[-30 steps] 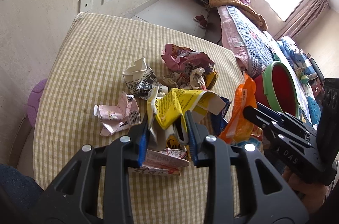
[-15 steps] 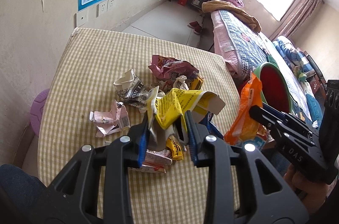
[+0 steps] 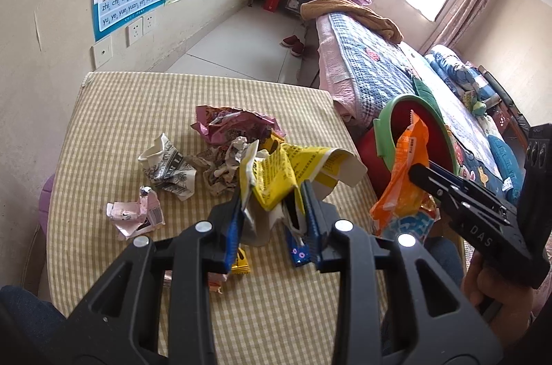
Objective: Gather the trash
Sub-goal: 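Carry the orange bag and yellow wrapper over the red bin with both grippers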
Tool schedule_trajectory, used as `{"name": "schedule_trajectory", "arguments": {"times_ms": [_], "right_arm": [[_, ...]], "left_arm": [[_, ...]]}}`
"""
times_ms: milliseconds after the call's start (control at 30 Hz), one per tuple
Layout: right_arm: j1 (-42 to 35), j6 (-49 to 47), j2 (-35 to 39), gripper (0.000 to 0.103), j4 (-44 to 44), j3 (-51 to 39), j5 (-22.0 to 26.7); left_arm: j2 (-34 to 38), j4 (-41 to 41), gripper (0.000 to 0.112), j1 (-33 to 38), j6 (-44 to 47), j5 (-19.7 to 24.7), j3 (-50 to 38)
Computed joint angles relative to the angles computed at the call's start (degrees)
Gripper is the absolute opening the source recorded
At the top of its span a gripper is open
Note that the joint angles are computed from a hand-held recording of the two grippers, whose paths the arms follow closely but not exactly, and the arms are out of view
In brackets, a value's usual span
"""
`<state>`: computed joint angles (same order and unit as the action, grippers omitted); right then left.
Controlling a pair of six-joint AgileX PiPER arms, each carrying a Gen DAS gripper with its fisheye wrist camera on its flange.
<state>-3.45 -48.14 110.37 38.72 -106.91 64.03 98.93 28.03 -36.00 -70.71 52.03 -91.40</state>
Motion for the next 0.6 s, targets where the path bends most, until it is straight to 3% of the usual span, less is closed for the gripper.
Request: {"name": "schedule_trajectory", "arguments": {"times_ms": [367, 600], "right_arm": [[-6.1, 2.6, 5.9, 0.028, 0.0, -9.9, 2.5], [-9.3, 5.6, 11.8, 0.028, -0.7, -20.1, 5.1]], "left_arm": [[10.0, -3.7, 0.03, -0.7, 7.9, 2.4, -15.5], [19.1, -6.9, 0.03, -0.8, 14.5, 6.7, -31.2]]}}
